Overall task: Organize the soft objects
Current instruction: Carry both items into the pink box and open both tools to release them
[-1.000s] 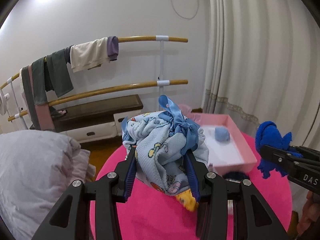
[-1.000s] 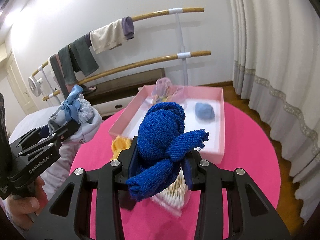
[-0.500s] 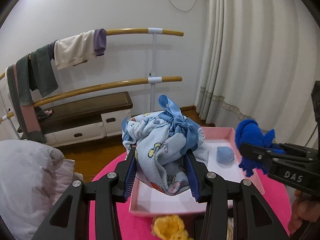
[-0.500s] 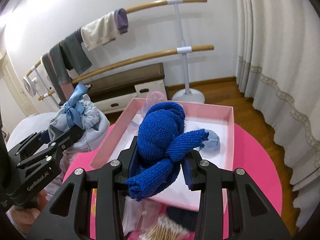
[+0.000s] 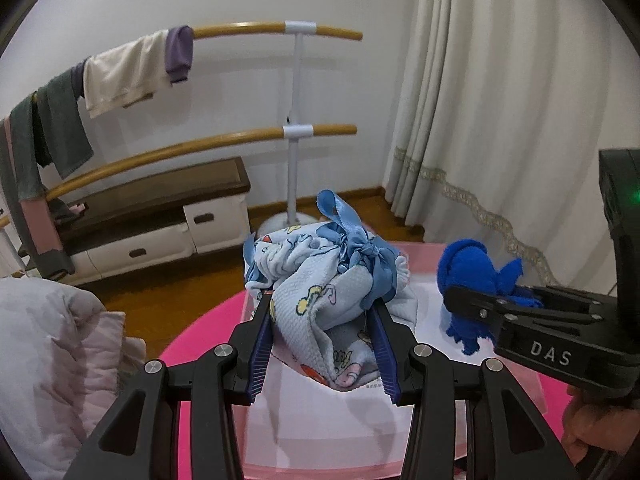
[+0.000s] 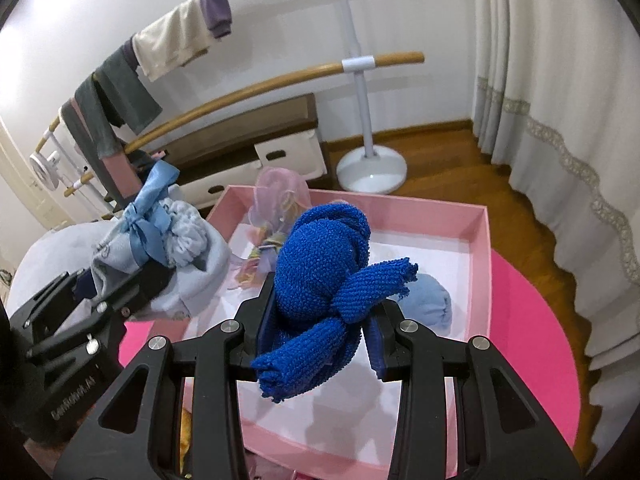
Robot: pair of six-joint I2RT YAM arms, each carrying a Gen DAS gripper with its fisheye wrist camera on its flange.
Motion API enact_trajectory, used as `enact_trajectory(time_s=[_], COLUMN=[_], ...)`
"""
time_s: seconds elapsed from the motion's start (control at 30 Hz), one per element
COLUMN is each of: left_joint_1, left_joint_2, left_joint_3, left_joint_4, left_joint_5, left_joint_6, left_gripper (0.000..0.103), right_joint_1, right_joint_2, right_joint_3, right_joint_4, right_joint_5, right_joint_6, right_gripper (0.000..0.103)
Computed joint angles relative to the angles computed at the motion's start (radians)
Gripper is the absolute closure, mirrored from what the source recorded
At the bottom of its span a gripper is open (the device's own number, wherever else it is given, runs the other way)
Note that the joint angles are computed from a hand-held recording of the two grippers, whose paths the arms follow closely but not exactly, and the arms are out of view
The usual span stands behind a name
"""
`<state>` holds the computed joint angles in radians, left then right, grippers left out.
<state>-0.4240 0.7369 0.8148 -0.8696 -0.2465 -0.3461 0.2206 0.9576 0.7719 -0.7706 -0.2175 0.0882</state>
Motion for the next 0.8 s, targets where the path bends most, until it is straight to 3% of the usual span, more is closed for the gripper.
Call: enact_trajectory(time_s=[0.27, 0.47, 0.67, 0.8], left_joint_1=[0.135, 0.168, 0.171, 0.152], left_joint_2=[0.243, 0.336, 0.385, 0.332], left_joint_3=[0.002, 0.006, -0.002, -0.040], left_joint_4=[0.202, 0.270, 0.315, 0.332], left_joint_5=[0.114, 0.142, 0.133, 0.074], left_joint_6=[0.091, 0.123, 0.149, 0.151], left_gripper=[0.061, 0.060, 0.053, 0.024], right_joint_1=[0.006, 0.013, 0.015, 0.003], right_joint_2=[0.100, 0.159, 0.183, 0.188], right_joint_3=[-0.022, -0.029, -0.037, -0.038], right_joint_4=[0.068, 0.105, 0.126, 0.125], right_joint_5=[-0.007, -0.009, -0.018, -0.037], right_joint_6=[0.016, 0.029, 0.040, 0.044], right_gripper=[0.067, 0.067, 0.063, 0.058])
